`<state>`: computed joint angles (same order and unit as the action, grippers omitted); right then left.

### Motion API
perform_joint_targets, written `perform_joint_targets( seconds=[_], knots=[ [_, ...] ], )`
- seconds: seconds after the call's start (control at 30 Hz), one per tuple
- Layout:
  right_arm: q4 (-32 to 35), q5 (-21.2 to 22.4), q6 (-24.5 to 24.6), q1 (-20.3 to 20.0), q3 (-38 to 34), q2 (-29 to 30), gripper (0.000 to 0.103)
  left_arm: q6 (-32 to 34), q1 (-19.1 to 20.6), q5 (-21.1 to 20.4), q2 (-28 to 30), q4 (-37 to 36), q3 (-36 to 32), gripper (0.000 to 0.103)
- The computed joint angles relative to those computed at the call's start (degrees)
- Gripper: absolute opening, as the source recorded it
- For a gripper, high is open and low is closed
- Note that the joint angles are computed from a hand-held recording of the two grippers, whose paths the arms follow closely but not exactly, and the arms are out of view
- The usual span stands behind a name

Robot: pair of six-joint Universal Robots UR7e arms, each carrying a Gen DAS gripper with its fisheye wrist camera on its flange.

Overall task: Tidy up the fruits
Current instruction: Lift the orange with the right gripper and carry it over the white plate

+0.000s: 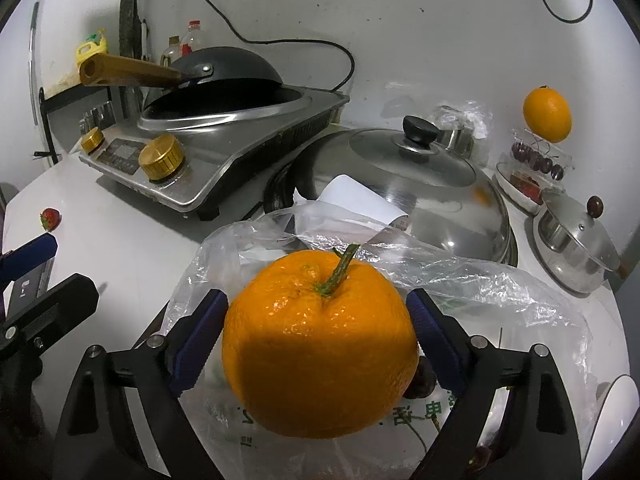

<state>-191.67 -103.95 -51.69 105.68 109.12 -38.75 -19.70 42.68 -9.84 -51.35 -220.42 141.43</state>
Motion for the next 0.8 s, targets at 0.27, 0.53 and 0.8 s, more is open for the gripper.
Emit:
perform_joint_targets(
  seconds=[0.27, 0.53, 0.8],
  knots=[
    [-0.6, 3.2, 0.2, -0.7, 1.9, -2.3, 0.088, -2.8, -1.4, 1.2, -0.7, 3.7, 0.4, 0.102],
    [-1.2, 6.2, 0.2, -1.5, 4.5, -5.8, 0.087, -11.5, -4.4, 3.3, -2.7, 14.1, 1.5, 0.102],
    [-2.3, 8.1, -0.1, -2.0, 7.2, -9.9, 0.087, -25.4, -7.6, 4.8, -6.5, 32.0, 2.3, 0.102]
  ],
)
